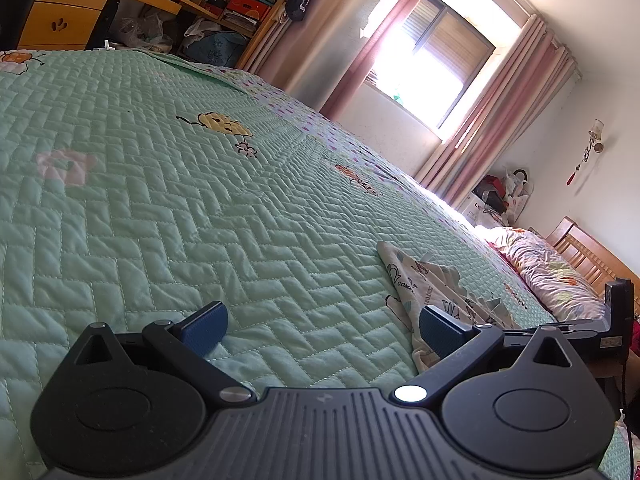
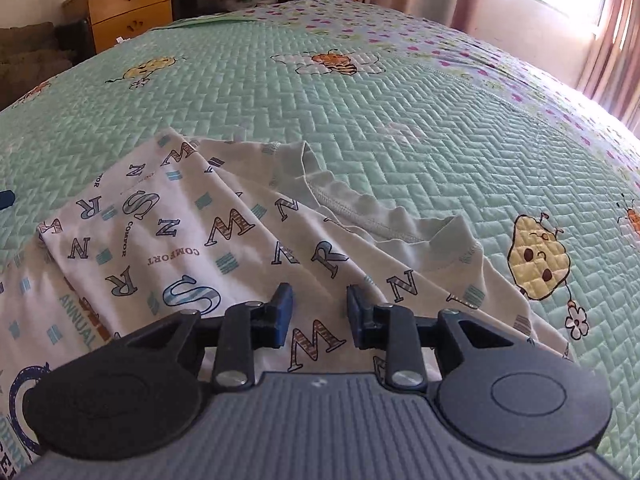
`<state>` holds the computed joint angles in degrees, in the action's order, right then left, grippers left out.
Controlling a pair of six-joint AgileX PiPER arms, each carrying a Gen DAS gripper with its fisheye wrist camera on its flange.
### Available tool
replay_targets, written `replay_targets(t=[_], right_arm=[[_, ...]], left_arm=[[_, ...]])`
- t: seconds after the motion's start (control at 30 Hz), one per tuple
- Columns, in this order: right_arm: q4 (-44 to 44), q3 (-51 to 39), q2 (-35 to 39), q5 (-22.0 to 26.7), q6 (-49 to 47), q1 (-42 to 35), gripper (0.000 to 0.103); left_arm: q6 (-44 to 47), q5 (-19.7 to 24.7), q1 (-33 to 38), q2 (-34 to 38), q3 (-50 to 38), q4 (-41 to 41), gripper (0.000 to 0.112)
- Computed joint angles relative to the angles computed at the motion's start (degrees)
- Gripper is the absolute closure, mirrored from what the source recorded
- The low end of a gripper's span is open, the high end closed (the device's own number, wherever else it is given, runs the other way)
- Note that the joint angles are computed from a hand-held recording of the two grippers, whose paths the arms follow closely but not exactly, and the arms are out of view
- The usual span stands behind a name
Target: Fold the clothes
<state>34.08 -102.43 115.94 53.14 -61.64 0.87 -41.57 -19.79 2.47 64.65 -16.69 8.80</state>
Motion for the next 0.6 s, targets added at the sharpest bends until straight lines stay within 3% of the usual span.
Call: replay_targets(t=[0.03, 0.13, 0.3, 0.4, 0.43, 0.5, 0.6], right_arm=[[0.28, 0.46, -0.40, -0.54, -0.65, 0.05, 0.102], [2.47, 2.07, -2.05, -3.28, -2.96, 0.11, 0.102], [0.13, -2.97, 0.53, -4.90, 0.16, 1.64, 0.100], [-6.34, -3.50, 2.24, -6.44, 5.69, 3.03, 0.077], [-5.41, -1.19, 1.13, -8.11, 5.84, 2.64, 0.077], [3.07, 3.43, -1.72, -8.80, 2.76, -0.19, 0.076], [15.50, 10.58, -6.47, -6.79, -4.57, -4.96, 0.065]], left_arm=[[0.00, 0.00, 0.00, 0.00, 0.00, 0.00, 0.010], [-0.21, 0.00, 0.09, -0.02, 0.01, 0.25, 0.010], [-0.56, -0.03, 0.24, 0.02, -0.01, 0.68, 0.010], [-1.37, -0.15, 0.52, 0.01, 0.02, 1.55, 0.010], [-1.47, -0.13, 0.56, -0.02, 0.02, 1.67, 0.010], [-1.41, 0.00, 0.54, -0.06, -0.03, 1.65, 0.010], [-0.63, 0.27, 0.24, -0.12, -0.12, 0.75, 0.010]])
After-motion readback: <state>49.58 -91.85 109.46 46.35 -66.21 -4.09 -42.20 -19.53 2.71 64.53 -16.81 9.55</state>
